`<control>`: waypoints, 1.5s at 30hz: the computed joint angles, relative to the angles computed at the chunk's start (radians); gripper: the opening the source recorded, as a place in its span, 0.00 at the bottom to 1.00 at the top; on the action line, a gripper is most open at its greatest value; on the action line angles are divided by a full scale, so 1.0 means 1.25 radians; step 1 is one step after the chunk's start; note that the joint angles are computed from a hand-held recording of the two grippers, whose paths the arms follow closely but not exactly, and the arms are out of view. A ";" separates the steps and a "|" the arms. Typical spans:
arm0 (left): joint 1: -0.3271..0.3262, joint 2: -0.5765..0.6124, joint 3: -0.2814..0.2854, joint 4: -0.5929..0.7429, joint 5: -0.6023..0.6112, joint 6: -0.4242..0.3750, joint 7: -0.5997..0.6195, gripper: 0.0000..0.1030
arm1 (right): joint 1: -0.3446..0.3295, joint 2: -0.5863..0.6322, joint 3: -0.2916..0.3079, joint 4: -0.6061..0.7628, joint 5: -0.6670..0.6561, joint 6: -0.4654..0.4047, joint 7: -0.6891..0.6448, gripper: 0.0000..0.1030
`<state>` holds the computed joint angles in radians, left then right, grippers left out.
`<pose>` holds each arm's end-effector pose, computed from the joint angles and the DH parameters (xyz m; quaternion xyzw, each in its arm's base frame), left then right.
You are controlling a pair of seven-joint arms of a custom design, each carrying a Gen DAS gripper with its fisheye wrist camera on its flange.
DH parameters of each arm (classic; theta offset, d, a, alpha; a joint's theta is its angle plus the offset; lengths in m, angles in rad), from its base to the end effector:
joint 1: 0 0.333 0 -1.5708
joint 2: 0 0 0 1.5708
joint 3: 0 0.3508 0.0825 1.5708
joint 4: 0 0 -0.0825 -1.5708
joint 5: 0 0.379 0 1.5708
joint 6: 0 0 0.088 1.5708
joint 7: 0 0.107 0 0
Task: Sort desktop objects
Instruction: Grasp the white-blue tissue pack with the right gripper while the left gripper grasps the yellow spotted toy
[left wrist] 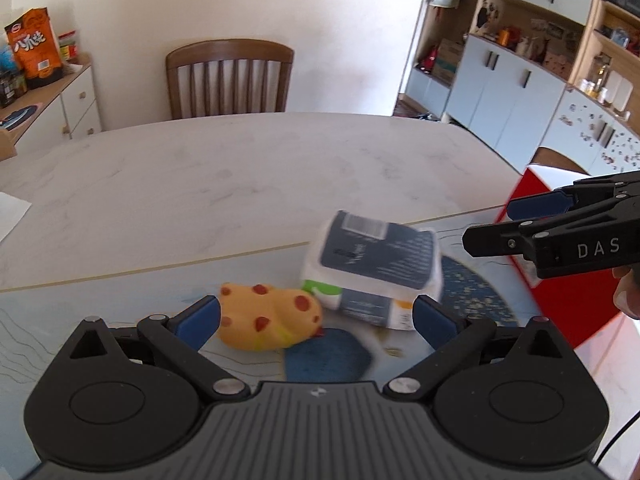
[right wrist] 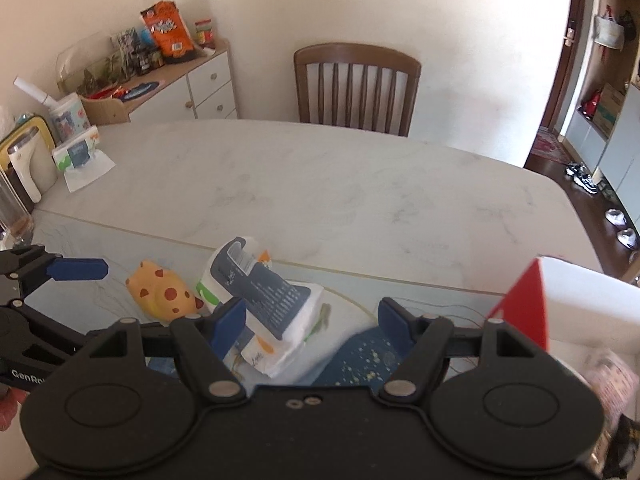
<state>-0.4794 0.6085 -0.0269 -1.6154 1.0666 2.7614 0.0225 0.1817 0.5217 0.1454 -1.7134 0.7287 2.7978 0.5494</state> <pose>0.6283 -0.3862 0.3455 -0.6997 0.6051 -0.2966 0.2373 0.6961 0.1855 0.3753 -0.8466 0.4026 -0.1278 0.3239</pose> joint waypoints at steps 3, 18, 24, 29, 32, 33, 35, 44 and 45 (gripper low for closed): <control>0.005 0.014 0.002 0.011 -0.007 -0.002 0.009 1.00 | 0.024 0.030 -0.022 0.032 -0.036 -0.011 0.038 0.71; 0.020 0.089 0.004 0.075 -0.093 0.001 0.140 1.00 | 0.054 0.146 -0.045 0.174 -0.142 -0.112 0.165 0.71; 0.012 0.096 0.019 0.077 -0.098 0.005 0.139 1.00 | 0.045 0.178 -0.039 0.217 -0.140 -0.160 0.218 0.71; -0.003 0.095 0.042 0.071 -0.065 0.021 0.104 0.99 | 0.041 0.189 -0.034 0.230 -0.142 -0.173 0.231 0.58; -0.003 0.091 0.049 0.063 -0.047 0.040 0.081 0.99 | 0.036 0.188 -0.028 0.228 -0.138 -0.169 0.222 0.50; -0.004 0.090 0.052 0.061 -0.041 0.045 0.074 0.99 | 0.035 0.188 -0.027 0.226 -0.136 -0.168 0.220 0.49; -0.008 0.089 0.056 0.060 -0.029 0.049 0.060 0.98 | 0.032 0.186 -0.024 0.223 -0.133 -0.163 0.212 0.41; -0.006 0.079 0.047 0.054 -0.010 0.016 0.050 0.78 | 0.029 0.169 -0.016 0.193 -0.112 -0.135 0.180 0.25; -0.006 0.079 0.046 0.054 -0.009 0.009 0.051 0.76 | 0.029 0.166 -0.017 0.189 -0.111 -0.132 0.180 0.24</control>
<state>-0.4863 0.7067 0.0311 -1.5476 1.0550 2.7732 0.0862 0.2185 0.7289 0.1247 -1.4772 0.5893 2.6330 0.7738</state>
